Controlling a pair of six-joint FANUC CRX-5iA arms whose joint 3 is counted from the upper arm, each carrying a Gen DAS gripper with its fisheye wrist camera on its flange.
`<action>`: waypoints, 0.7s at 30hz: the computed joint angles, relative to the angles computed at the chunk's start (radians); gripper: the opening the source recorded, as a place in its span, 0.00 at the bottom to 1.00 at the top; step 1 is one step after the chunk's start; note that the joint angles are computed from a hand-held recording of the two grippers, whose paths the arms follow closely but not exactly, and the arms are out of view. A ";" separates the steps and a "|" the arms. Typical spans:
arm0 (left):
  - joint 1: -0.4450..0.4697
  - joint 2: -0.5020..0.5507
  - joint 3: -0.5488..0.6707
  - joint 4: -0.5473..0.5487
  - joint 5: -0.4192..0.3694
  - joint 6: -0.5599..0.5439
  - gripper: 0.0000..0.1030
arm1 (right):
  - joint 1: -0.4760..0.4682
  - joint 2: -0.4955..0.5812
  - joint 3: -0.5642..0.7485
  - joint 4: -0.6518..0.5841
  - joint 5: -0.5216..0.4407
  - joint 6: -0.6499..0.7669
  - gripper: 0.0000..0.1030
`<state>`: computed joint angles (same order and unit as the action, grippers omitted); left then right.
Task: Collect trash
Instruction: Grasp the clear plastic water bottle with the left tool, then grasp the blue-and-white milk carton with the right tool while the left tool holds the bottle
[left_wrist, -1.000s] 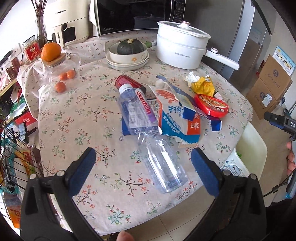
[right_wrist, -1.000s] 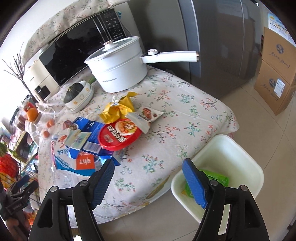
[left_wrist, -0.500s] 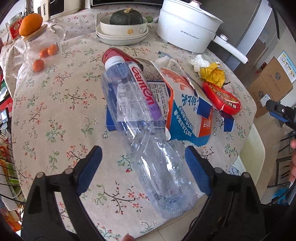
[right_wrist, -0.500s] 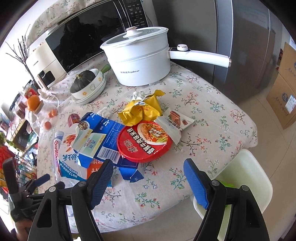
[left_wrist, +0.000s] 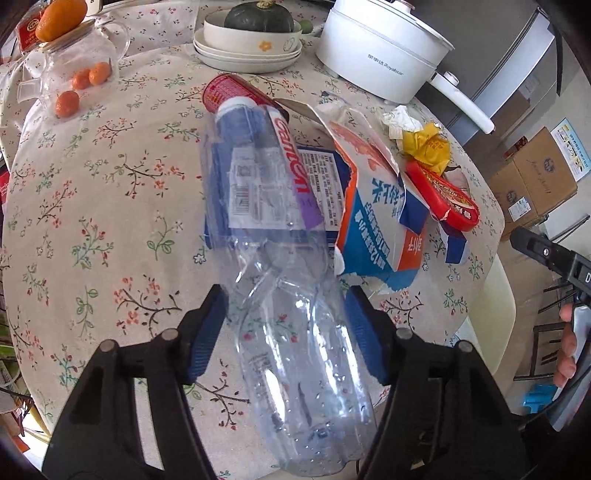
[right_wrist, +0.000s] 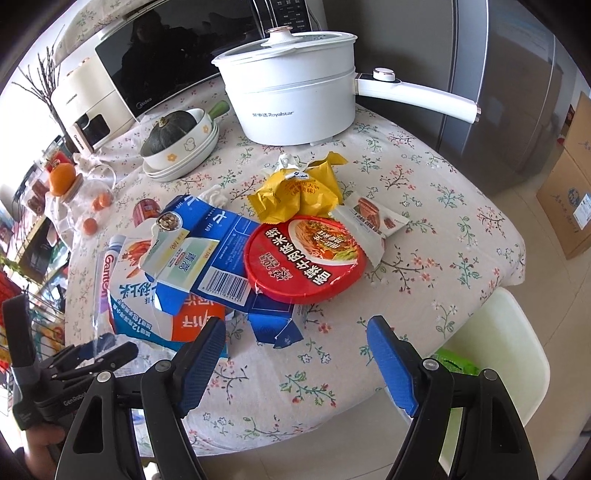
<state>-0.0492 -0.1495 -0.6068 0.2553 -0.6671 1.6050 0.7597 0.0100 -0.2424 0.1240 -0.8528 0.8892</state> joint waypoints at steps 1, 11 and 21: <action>0.010 -0.019 -0.011 0.003 0.002 -0.005 0.65 | 0.003 -0.002 -0.002 0.001 0.003 -0.002 0.78; 0.113 -0.184 -0.091 -0.028 -0.006 -0.009 0.63 | 0.070 0.012 -0.002 0.039 0.014 -0.033 0.78; 0.227 -0.312 -0.163 0.015 -0.018 -0.090 0.64 | 0.190 0.053 -0.013 0.149 0.037 -0.100 0.78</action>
<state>0.1783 -0.4612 -0.7701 0.2704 -0.6846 1.5151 0.9501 0.0630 -0.2557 0.2728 -0.8157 0.7889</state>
